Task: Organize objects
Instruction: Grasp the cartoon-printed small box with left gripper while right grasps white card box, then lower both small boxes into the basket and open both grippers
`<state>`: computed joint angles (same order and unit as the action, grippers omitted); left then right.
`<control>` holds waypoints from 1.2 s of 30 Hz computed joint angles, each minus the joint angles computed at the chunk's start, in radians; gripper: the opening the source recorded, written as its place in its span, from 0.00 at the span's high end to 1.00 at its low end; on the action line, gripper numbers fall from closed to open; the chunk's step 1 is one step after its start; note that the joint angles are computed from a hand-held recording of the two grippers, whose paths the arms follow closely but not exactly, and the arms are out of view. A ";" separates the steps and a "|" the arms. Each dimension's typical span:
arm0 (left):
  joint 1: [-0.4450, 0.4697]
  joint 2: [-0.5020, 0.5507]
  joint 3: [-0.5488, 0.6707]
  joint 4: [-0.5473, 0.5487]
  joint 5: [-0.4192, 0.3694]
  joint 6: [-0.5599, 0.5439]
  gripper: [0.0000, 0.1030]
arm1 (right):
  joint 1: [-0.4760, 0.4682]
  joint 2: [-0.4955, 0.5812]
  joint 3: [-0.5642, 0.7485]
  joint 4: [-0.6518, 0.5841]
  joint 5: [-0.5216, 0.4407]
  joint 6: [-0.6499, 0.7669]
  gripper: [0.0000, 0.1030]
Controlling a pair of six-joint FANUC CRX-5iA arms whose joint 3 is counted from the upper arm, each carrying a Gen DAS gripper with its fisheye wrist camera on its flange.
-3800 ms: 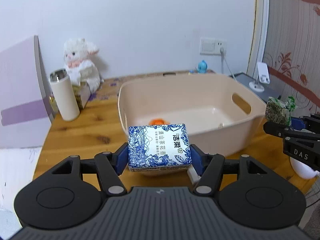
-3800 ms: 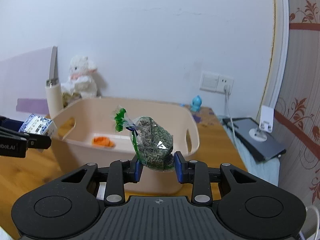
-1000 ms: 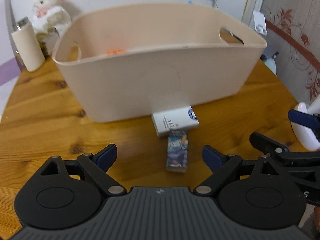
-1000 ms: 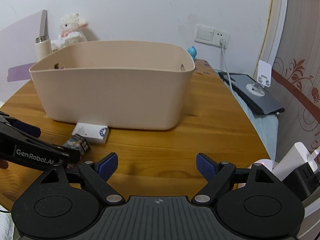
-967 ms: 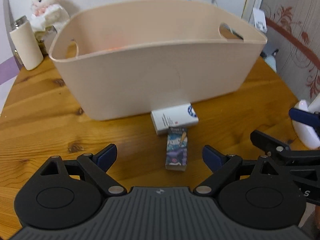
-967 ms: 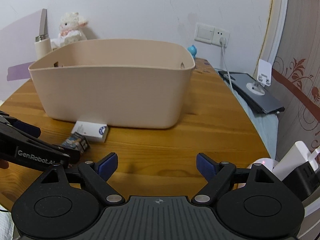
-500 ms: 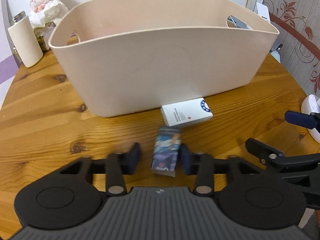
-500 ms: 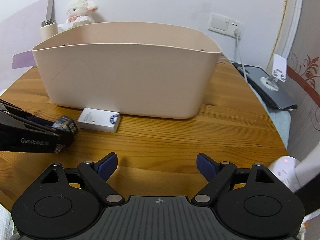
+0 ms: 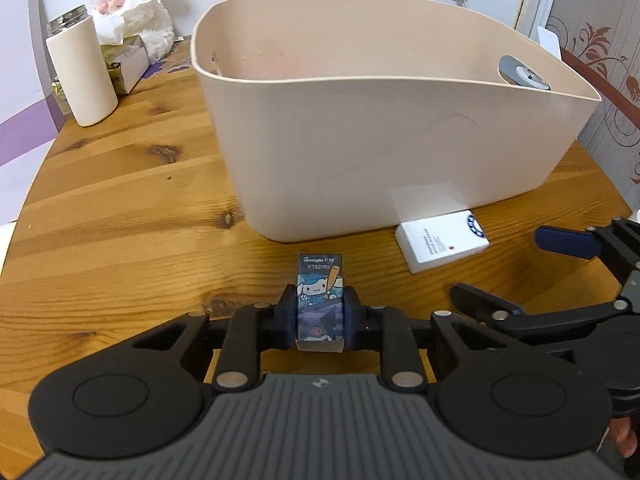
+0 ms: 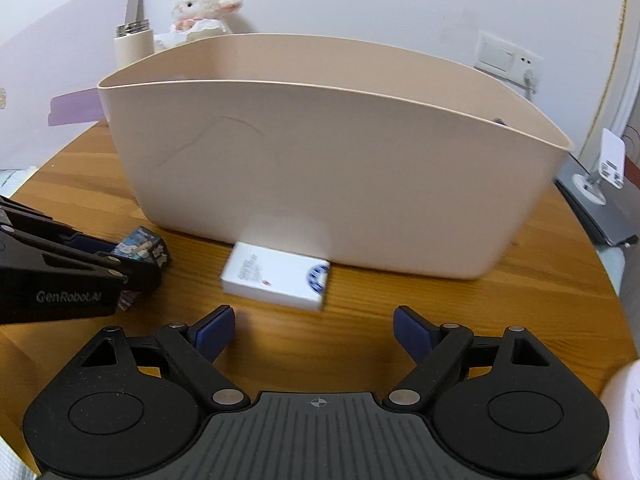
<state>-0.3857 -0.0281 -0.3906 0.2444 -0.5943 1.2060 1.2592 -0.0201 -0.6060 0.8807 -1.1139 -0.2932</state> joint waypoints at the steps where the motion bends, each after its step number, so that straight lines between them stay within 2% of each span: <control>1: 0.000 0.001 -0.001 0.004 0.004 -0.007 0.75 | -0.006 0.007 0.002 0.007 0.009 0.001 0.15; 8: 0.014 0.022 0.002 0.035 0.028 -0.048 0.75 | -0.045 0.039 0.012 0.049 0.058 0.008 0.17; 11: 0.017 0.029 0.004 0.044 0.032 -0.050 0.76 | -0.052 0.034 0.001 0.072 0.084 0.009 0.26; 13: 0.018 0.029 0.003 0.050 0.030 -0.050 0.76 | -0.055 0.025 -0.008 0.083 0.108 0.011 0.36; 14: 0.019 0.029 0.004 0.053 0.028 -0.048 0.76 | -0.054 0.020 -0.011 0.087 0.117 0.011 0.45; 15: 0.020 0.030 0.004 0.055 0.027 -0.047 0.76 | -0.052 0.022 -0.007 0.085 0.112 0.014 0.45; 21: 0.004 -0.002 -0.004 -0.007 0.054 0.001 0.76 | -0.027 0.017 -0.009 0.080 0.072 0.021 0.45; 27: 0.003 -0.064 -0.041 0.017 0.076 -0.029 0.76 | 0.017 -0.031 -0.032 0.105 -0.003 -0.027 0.45; 36: -0.011 -0.156 -0.088 0.109 0.119 -0.114 0.76 | 0.097 -0.113 -0.060 0.180 -0.193 -0.090 0.45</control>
